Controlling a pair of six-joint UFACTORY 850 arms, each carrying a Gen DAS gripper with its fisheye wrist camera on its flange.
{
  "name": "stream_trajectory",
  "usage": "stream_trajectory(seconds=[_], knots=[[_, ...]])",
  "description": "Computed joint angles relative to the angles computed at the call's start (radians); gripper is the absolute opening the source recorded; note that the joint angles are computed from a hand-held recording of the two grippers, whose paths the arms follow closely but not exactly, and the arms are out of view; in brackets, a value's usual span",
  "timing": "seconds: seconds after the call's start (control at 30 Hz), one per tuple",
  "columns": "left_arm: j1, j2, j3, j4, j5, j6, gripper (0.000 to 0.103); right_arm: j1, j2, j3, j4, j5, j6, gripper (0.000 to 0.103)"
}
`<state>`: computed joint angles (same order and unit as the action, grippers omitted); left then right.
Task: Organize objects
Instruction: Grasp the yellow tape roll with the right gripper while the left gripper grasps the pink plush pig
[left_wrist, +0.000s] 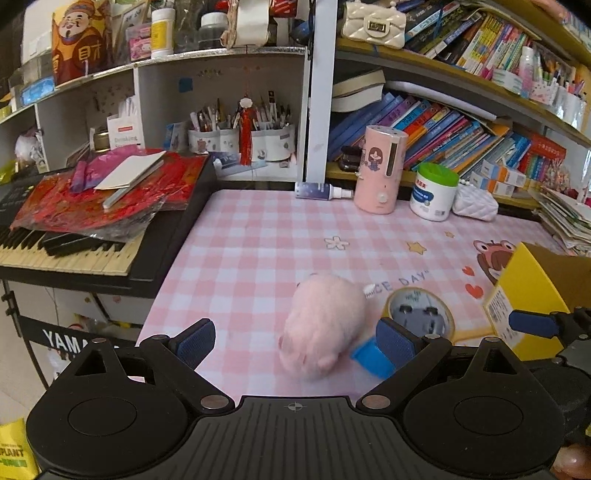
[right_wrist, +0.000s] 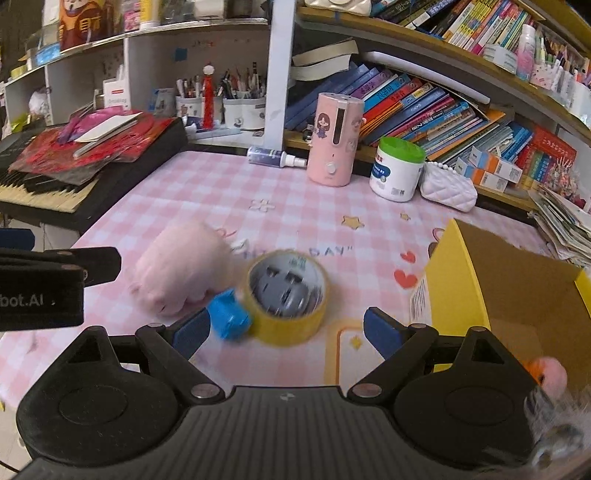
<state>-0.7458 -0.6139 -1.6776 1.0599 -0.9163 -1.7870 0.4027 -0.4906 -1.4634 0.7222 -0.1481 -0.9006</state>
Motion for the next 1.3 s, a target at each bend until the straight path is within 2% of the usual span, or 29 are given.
stream_trajectory(seconds=[0.2,0.43,0.57,0.7,0.83,1.0,1.1,1.2,1.23,1.3], knots=[[0.034,-0.045,-0.062,-0.046,0.007,0.061,0.096,-0.005,-0.127,-0.167,-0.198,-0.065,0.211,0.090],[0.062,-0.079,-0.108,-0.097,0.020,0.134,0.096,-0.001,-0.266,-0.353,-0.397,-0.195,0.426,0.088],[0.077,-0.100,-0.133,-0.132,0.046,0.178,0.096,-0.005,-0.313,-0.416,-0.376,-0.258,0.408,0.087],[0.093,-0.133,-0.170,-0.179,0.073,0.234,0.096,-0.006,-0.344,-0.454,-0.376,-0.306,0.407,0.081],[0.109,-0.169,-0.211,-0.235,0.097,0.289,0.096,-0.011,-0.340,-0.446,-0.337,-0.307,0.358,0.080],[0.127,-0.219,-0.272,-0.309,0.105,0.362,0.096,-0.021,-0.300,-0.393,-0.284,-0.252,0.262,0.080],[0.138,-0.243,-0.297,-0.350,0.106,0.380,0.095,-0.027,-0.291,-0.386,-0.263,-0.254,0.227,0.080],[0.140,-0.256,-0.308,-0.364,0.090,0.384,0.089,-0.034,-0.280,-0.373,-0.236,-0.267,0.198,0.080],[0.142,-0.246,-0.293,-0.372,0.113,0.383,0.076,-0.035,-0.275,-0.367,-0.225,-0.268,0.185,0.080],[0.140,-0.233,-0.279,-0.374,0.119,0.372,0.070,-0.037,-0.262,-0.347,-0.199,-0.261,0.153,0.080]])
